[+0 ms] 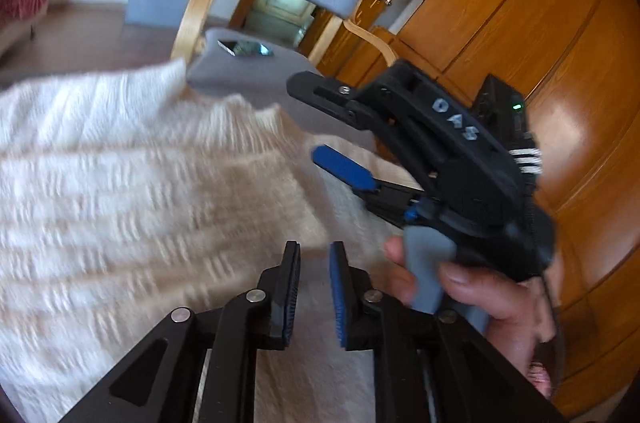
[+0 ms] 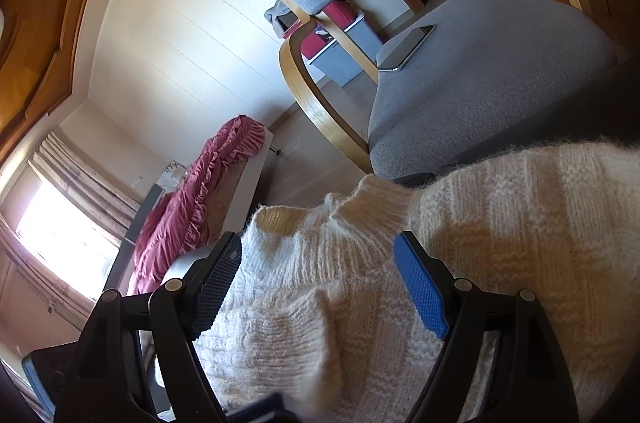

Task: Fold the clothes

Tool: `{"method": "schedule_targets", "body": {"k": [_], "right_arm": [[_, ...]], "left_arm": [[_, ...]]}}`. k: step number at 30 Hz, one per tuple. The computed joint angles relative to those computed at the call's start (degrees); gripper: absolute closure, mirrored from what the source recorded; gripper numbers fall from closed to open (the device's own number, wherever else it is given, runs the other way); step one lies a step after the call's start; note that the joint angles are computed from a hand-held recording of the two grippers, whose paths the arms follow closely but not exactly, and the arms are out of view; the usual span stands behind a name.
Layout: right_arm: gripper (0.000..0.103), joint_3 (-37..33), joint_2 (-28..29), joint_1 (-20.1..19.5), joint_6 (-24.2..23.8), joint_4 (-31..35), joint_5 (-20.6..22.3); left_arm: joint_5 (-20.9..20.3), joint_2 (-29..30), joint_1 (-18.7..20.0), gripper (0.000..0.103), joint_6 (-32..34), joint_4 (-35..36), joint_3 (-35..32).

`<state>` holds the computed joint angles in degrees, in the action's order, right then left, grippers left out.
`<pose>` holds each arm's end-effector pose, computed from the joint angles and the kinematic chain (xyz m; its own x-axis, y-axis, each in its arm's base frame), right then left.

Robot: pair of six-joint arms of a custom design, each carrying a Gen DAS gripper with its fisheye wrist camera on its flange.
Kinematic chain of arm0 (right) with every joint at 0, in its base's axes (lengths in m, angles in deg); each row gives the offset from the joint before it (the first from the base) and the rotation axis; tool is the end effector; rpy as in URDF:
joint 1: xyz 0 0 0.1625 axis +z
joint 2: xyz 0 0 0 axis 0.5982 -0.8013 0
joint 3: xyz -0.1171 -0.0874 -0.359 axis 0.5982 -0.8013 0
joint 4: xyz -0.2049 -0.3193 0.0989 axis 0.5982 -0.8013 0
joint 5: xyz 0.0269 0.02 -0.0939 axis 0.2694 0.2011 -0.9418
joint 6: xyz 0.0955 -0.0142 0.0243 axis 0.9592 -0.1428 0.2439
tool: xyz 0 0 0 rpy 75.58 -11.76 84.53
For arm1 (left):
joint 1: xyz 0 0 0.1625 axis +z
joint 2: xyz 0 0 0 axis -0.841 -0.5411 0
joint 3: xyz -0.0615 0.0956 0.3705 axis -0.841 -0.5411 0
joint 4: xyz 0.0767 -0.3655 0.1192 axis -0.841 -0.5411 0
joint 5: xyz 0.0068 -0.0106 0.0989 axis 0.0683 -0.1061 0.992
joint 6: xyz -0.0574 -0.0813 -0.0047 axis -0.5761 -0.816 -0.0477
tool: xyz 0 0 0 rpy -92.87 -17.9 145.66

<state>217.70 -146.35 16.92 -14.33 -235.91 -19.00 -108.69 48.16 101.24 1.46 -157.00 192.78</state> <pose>-0.1059 -0.4386 0.2669 -0.9918 0.1279 -0.0035 0.0699 0.5183 -0.8523 -0.2896 -0.4733 -0.1117 -0.8117 0.5837 -0.0194 0.5710 0.7861 -0.2369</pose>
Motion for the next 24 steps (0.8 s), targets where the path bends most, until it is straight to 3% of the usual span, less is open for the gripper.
{"method": "schedule_targets", "body": {"k": [2,5,8,10,11,13,15,22,24], "right_arm": [[0.021,-0.1,0.1,0.5,-0.5,0.0,-1.0],[0.021,0.0,0.3,0.9,-1.1,-0.3,-2.1],[0.021,0.0,0.7,1.6,-1.9,-0.8,-3.7],[0.021,0.0,1.1,2.3,-2.5,-1.5,-5.1],[0.021,-0.1,1.4,2.6,-2.8,-1.9,-5.9],[0.021,-0.2,2.1,3.6,-3.5,-2.9,-8.1],[0.021,-0.3,2.5,4.2,-4.3,-3.0,-8.8],[0.021,-0.2,2.1,3.6,-5.3,-1.5,-7.3],[0.021,0.5,0.4,4.2,-5.8,1.2,-8.9]], "left_arm": [[-0.6,-1.9,0.0,0.086,0.2,-0.8,2.5],[3.5,-5.4,-0.7,0.086,1.9,-8.8,8.8],[15.2,-8.3,-2.5,0.086,3.1,-15.9,14.3],[23.1,-10.5,-2.9,0.087,2.4,-15.2,16.9],[24.7,-11.9,-2.4,0.088,1.2,-13.6,17.9],[23.9,-14.8,-0.5,0.088,-1.6,-10.3,19.7],[20.1,-16.6,1.8,0.088,-2.8,-9.9,21.3],[6.0,-15.0,10.7,0.089,-4.3,-15.5,19.9],[4.0,-15.0,11.8,0.089,-4.6,-17.2,20.3]]}}
